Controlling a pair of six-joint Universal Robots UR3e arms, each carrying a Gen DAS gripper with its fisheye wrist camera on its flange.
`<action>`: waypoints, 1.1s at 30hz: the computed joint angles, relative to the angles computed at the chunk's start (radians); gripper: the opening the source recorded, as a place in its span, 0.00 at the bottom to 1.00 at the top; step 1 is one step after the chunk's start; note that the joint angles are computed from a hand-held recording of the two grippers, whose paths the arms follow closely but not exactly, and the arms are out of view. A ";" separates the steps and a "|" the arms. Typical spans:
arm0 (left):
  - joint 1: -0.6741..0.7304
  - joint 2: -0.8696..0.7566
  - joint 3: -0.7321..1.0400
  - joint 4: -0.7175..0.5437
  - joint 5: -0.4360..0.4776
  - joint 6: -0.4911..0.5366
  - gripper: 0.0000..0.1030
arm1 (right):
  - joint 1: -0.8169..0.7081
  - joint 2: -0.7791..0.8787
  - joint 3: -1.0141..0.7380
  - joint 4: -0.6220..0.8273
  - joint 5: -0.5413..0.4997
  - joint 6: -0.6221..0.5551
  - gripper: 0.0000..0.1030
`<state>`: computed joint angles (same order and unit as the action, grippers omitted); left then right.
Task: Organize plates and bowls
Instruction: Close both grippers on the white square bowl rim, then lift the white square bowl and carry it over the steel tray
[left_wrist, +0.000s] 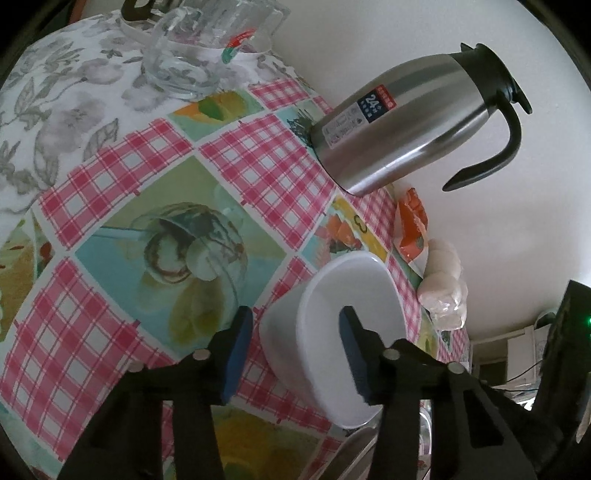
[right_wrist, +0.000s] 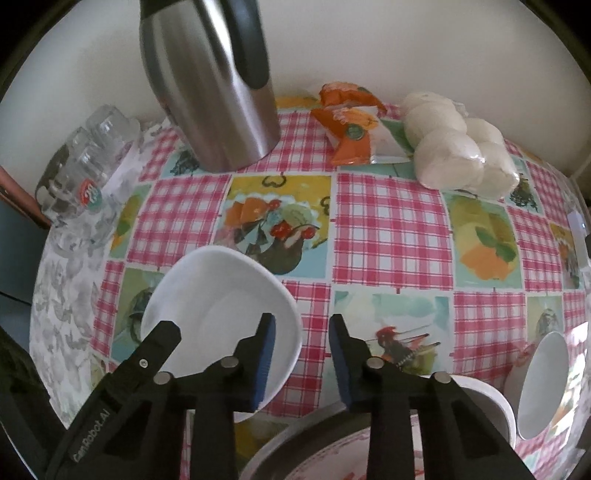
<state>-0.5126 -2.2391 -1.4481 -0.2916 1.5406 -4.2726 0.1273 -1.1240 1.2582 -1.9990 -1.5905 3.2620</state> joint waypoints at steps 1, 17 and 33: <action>-0.001 -0.005 0.000 0.013 -0.003 -0.003 0.42 | 0.005 0.008 -0.005 0.000 -0.004 0.000 0.24; 0.000 -0.039 0.001 0.022 -0.002 -0.046 0.27 | 0.034 0.100 -0.075 0.052 -0.052 0.019 0.12; -0.020 0.016 -0.058 0.021 0.062 -0.017 0.26 | 0.047 0.051 -0.009 0.005 -0.018 -0.002 0.12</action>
